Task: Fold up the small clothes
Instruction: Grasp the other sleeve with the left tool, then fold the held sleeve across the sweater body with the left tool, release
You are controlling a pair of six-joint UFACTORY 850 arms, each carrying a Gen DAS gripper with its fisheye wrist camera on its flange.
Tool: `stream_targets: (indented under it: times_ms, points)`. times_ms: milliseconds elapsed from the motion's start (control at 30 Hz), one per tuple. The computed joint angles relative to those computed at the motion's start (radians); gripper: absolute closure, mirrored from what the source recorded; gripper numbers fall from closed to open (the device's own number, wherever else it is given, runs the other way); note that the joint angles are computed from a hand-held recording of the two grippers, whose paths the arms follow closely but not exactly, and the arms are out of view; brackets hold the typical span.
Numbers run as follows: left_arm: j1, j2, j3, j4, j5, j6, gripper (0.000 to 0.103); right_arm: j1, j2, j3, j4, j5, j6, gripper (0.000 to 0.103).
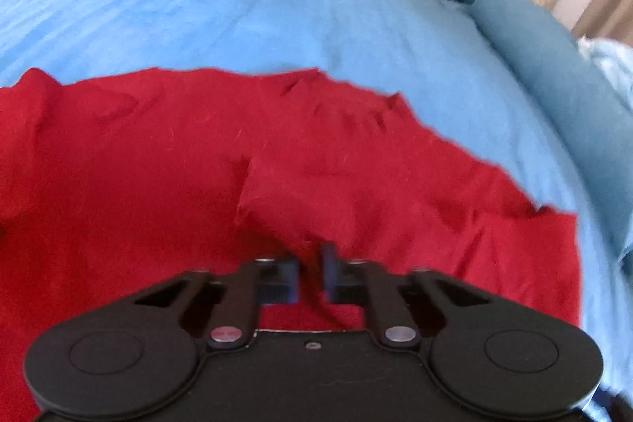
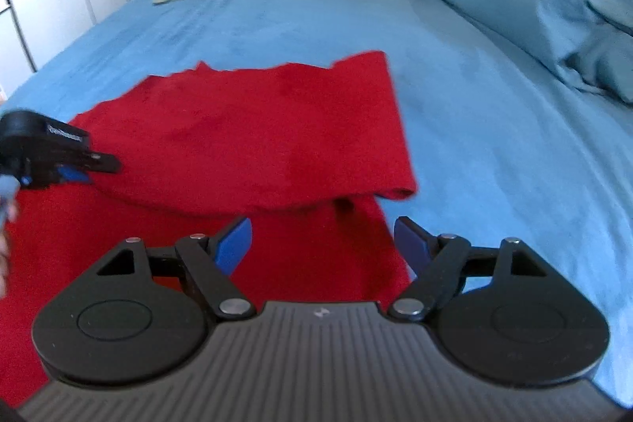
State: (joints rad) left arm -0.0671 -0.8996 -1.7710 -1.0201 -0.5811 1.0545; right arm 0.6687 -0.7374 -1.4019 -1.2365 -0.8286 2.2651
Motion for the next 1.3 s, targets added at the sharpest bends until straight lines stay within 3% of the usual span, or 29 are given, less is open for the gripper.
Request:
stream_targets:
  times_ms: [100,200,333,467,600,733,933,1167,1233,1300]
  points:
    - [0.013,0.035,0.023,-0.113,0.007,0.111,0.098,-0.011,-0.039,-0.047,0.096,-0.055,-0.1,0.008]
    - [0.033,0.084,0.056,-0.271,0.057,0.275,0.098,-0.028,-0.036,-0.044,0.079,-0.032,-0.078,0.008]
    - [0.085,0.106,0.067,-0.437,0.123,0.437,0.098,-0.048,-0.069,-0.097,0.086,-0.011,-0.174,0.008]
    - [0.118,0.061,0.03,-0.299,0.114,0.349,0.098,-0.057,-0.111,-0.16,0.09,-0.014,-0.245,0.008]
    - [0.126,0.035,0.035,-0.307,0.116,0.359,0.098,-0.074,-0.149,-0.22,0.119,-0.077,-0.325,0.009]
    - [0.14,0.019,0.026,-0.309,0.102,0.353,0.098,-0.075,-0.131,-0.184,0.15,-0.157,-0.312,0.01]
    - [0.162,-0.003,0.003,-0.182,0.081,0.303,0.096,-0.081,-0.044,-0.026,0.062,-0.051,-0.159,0.01]
    - [0.19,0.056,0.081,-0.021,0.151,0.249,0.071,-0.093,0.043,0.053,0.064,0.081,-0.2,0.008]
    - [0.199,0.094,0.123,-0.074,0.159,0.34,0.059,-0.077,0.07,0.065,-0.015,0.11,-0.171,0.008]
    - [0.202,0.128,0.159,-0.204,0.16,0.5,0.041,-0.069,0.07,0.049,-0.113,0.153,-0.116,0.008]
